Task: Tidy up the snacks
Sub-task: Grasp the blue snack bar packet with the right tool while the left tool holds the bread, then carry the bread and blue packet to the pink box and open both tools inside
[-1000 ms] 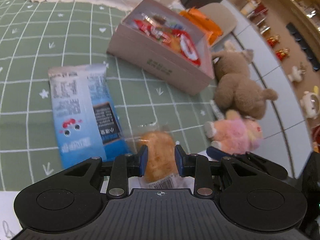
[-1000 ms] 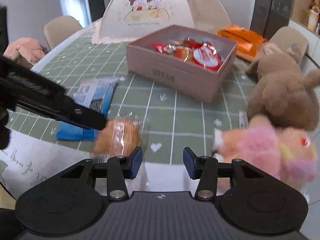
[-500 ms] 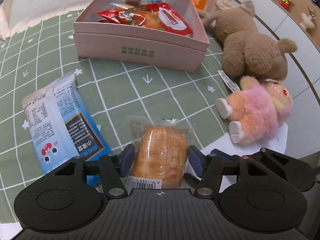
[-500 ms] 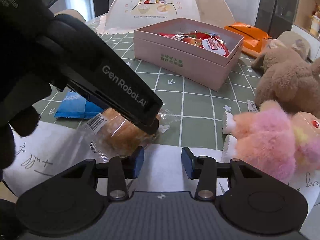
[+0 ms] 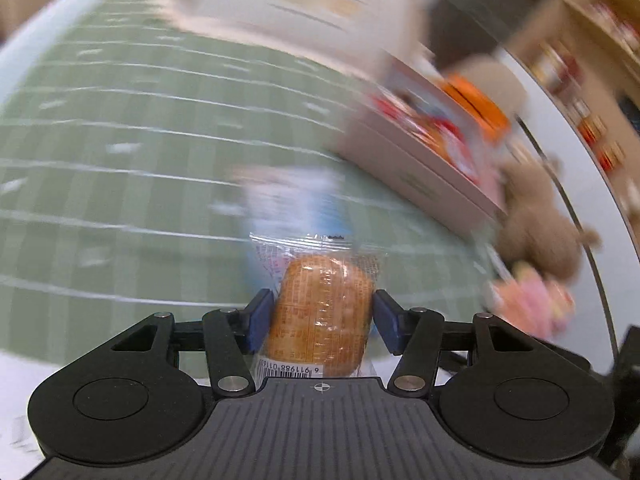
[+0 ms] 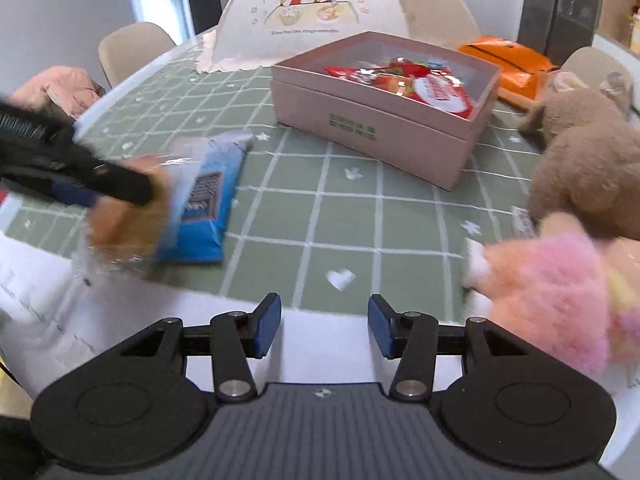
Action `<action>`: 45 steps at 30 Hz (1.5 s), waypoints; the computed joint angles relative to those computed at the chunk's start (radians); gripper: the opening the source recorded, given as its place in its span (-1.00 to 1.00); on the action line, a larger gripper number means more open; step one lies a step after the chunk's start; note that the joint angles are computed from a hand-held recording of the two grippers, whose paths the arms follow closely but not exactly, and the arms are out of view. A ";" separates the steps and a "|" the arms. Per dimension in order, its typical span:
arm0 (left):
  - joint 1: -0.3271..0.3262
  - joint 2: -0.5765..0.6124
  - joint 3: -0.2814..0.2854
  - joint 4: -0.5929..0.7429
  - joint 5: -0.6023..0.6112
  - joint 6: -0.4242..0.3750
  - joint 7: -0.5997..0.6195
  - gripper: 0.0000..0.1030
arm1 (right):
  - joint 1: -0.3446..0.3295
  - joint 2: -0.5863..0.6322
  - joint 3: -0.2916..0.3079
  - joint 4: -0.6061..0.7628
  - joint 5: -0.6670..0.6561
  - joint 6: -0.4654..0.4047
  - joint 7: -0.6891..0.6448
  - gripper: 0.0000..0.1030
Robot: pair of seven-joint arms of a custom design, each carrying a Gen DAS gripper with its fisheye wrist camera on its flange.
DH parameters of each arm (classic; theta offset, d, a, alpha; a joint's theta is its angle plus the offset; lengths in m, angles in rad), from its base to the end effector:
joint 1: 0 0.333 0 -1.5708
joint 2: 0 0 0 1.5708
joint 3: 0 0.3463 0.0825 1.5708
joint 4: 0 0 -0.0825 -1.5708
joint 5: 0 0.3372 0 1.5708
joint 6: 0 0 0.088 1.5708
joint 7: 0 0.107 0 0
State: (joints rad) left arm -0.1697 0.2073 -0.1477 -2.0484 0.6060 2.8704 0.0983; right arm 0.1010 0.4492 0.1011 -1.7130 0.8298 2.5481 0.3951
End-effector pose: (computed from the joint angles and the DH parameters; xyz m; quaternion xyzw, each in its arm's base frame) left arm 0.5547 -0.2098 0.4633 -0.8422 0.4268 -0.3079 0.1171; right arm 0.6601 0.1146 0.4209 -0.8577 0.3771 -0.0745 0.3414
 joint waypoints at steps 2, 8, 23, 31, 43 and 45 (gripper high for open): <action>-0.007 -0.045 0.035 -0.056 0.049 -0.018 -0.098 0.16 | 0.010 0.022 0.002 0.046 -0.011 -0.039 0.049 -0.06; 0.022 -0.109 0.037 -0.129 0.156 -0.113 -0.257 0.17 | 0.077 0.138 -0.006 0.264 -0.120 -0.188 0.276 0.04; 0.048 -0.133 -0.001 -0.178 0.148 -0.107 -0.310 0.20 | 0.147 0.139 0.080 0.200 -0.112 -0.003 0.192 0.63; 0.044 -0.128 0.010 -0.182 0.197 -0.090 -0.386 0.21 | 0.165 0.058 0.099 0.037 -0.024 0.133 -0.003 0.75; 0.042 -0.119 -0.009 -0.172 0.123 -0.090 -0.288 0.21 | 0.034 -0.045 0.060 -0.098 0.058 0.051 -0.194 0.72; 0.039 -0.104 -0.018 -0.157 0.094 -0.083 -0.214 0.21 | 0.012 -0.070 0.040 -0.132 0.078 0.033 -0.234 0.76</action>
State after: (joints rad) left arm -0.1307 0.1035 -0.1658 -2.2052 0.7002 2.7878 -0.1159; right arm 0.1125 0.3796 0.1411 -1.8447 0.9078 2.5809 0.1612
